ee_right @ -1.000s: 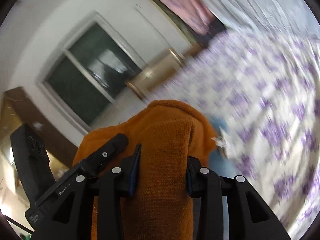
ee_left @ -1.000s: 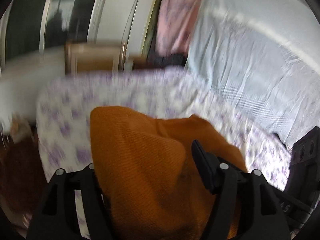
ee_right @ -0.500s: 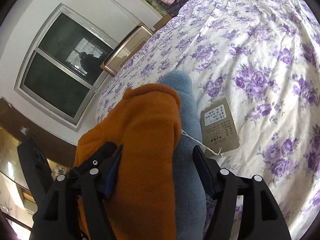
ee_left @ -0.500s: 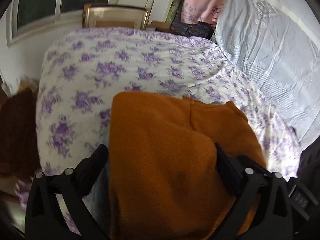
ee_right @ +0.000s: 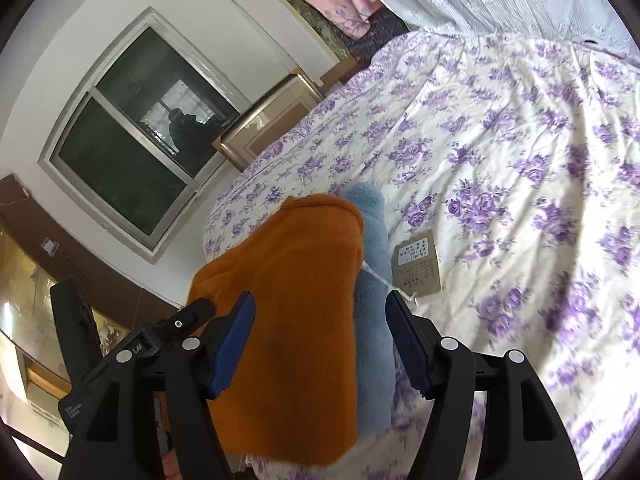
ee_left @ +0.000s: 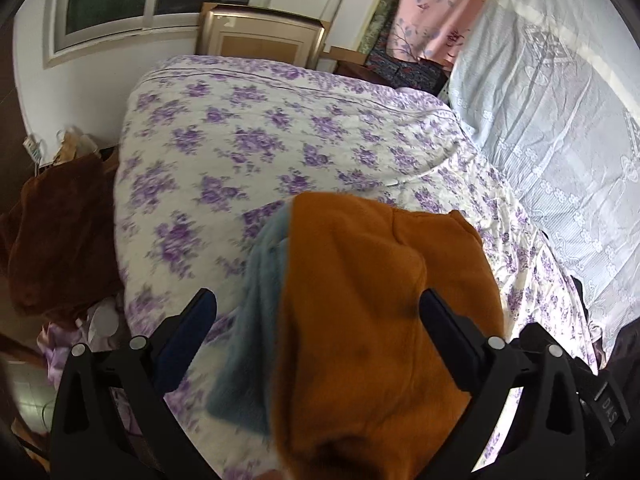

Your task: Fold small clothes

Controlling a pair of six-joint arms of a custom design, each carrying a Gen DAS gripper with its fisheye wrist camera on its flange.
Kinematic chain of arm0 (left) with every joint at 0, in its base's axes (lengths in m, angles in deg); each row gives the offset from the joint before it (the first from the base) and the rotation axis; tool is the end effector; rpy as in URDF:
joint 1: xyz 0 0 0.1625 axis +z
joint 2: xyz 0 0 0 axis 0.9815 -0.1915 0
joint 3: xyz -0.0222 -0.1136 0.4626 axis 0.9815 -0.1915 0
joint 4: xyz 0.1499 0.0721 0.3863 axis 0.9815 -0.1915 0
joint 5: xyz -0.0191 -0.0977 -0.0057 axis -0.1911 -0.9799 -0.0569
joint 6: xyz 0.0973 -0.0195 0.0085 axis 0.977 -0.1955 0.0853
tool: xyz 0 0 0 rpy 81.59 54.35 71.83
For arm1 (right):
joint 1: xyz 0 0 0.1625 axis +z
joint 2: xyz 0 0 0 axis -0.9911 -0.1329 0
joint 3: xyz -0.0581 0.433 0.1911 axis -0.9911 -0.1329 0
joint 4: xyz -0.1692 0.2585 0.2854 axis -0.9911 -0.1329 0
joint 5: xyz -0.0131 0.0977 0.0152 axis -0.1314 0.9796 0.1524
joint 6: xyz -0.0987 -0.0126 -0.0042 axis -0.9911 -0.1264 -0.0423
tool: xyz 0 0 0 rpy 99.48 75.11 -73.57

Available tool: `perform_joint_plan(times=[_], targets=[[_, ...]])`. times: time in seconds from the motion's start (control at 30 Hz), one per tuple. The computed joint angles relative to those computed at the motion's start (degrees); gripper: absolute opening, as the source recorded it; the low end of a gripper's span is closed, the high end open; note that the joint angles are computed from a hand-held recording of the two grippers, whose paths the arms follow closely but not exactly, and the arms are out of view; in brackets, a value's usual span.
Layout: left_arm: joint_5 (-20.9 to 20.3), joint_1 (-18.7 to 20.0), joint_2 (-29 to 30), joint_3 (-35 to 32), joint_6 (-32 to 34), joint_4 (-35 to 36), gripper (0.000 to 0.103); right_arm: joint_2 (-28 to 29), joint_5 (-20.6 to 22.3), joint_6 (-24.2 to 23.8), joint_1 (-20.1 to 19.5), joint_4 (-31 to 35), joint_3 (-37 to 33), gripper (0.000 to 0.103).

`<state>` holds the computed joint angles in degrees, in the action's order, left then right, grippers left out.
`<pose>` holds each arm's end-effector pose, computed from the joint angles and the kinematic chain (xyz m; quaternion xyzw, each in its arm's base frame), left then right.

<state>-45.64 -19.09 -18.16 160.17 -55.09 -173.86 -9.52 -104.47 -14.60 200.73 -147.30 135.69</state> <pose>-0.0206 -0.4513 0.3855 -0.0480 0.8856 -0.3814 0.2608 0.3765 -0.4776 -0.0031 0.1244 -0.9483 0.2872 0.0533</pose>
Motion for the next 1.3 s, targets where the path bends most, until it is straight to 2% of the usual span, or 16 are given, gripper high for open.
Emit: perform_joint_plan(times=[0.07, 0.13, 0.2, 0.23, 0.3, 0.43, 0.53, 0.7, 0.8, 1.03, 1.2, 1.3], targets=[[0.45, -1.0, -2.49, 1.88, -0.22, 0.35, 0.099, -0.41, 0.04, -0.36, 0.58, -0.92, 1.2, 0.068], [2.59, -1.92, -3.42, 3.24, 0.0, 1.14, 0.099, -0.34, -0.5, -0.35, 1.18, -0.87, 1.88, 0.068], [3.73, -1.44, -2.88, 3.31, -0.34, 4.28, 0.099, 0.31, -2.4, -0.04, 1.54, 1.59, 1.39, 0.066], [3.78, -1.07, -2.59, 3.37, -0.33, 4.57, 0.099, 0.68, -3.77, 0.55, 1.67, 3.55, 0.84, 0.063], [4.18, -0.45, -1.94, 3.94, 0.91, 2.84, 0.099, 1.82, -3.6, 1.77, 0.8, 6.09, 0.02, 0.063], [5.63, 0.01, -0.67, 5.21, 3.93, -1.19, 0.099, 2.56, -2.05, 3.29, -1.07, 7.16, -0.07, 0.079], [5.18, 0.44, -0.53, 5.37, 4.61, -2.11, 0.099, 2.7, -2.05, 3.63, -1.33, 7.47, -0.11, 0.084], [8.18, -0.99, -0.36, 5.96, 4.92, -1.07, 0.099, 2.89, -2.57, 4.89, -1.28, 7.67, 0.34, 0.088], [7.54, -0.93, -0.95, 5.5, 4.06, 0.83, 0.099, 2.56, -3.22, 5.91, -0.87, 8.64, 0.42, 0.088], [4.14, -0.6, -2.75, 3.18, 1.97, 7.34, 0.099, 1.28, -7.62, 8.47, 1.66, 11.06, 0.08, 0.089], [2.9, -1.26, -4.36, 2.14, 1.53, 11.8, 0.099, 0.12, -10.89, 9.56, 4.09, 10.17, 0.84, 0.089], [3.15, -2.2, -5.4, 1.35, 0.43, 16.93, 0.099, -0.6, -11.92, 8.63, 5.46, 8.78, 1.45, 0.09]])
